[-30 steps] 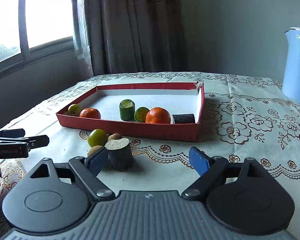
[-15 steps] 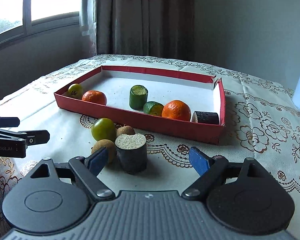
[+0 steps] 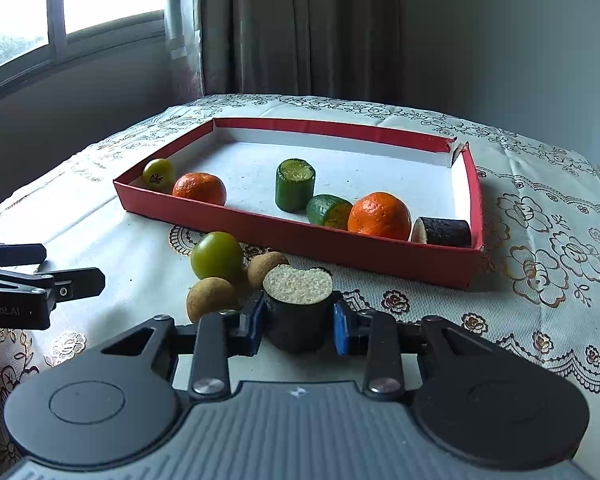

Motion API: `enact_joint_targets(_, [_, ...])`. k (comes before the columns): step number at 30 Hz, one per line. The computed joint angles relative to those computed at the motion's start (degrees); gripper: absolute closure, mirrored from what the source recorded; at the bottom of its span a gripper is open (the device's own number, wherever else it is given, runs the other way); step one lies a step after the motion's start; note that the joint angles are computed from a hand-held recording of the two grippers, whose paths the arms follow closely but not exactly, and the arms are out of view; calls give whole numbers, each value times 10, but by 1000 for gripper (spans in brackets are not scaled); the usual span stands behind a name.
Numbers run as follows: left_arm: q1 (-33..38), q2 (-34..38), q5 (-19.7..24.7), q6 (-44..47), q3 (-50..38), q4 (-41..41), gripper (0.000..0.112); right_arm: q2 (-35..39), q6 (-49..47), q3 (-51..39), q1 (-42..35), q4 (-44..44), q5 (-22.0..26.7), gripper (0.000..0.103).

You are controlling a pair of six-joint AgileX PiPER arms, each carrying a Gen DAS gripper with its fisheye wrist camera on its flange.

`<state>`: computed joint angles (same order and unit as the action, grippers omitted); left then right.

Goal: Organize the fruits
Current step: 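Carry the dark cylinder into the red box and open the right gripper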

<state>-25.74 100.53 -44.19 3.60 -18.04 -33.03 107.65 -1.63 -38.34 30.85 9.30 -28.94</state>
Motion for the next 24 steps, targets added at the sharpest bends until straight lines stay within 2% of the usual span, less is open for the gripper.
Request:
enact_joint_targets(13, [-7,4,14,29,-12,-33,9,-22,25,61,13,8,-92,70])
enact_joint_targets(19, [-11,3,23,49,-18,-51,9,-23,6,67,22,38,-112,70])
enact_joint_targets(24, [-10,3,30,57,-21,-57,9,-23,-10,53,28,58,-110,70])
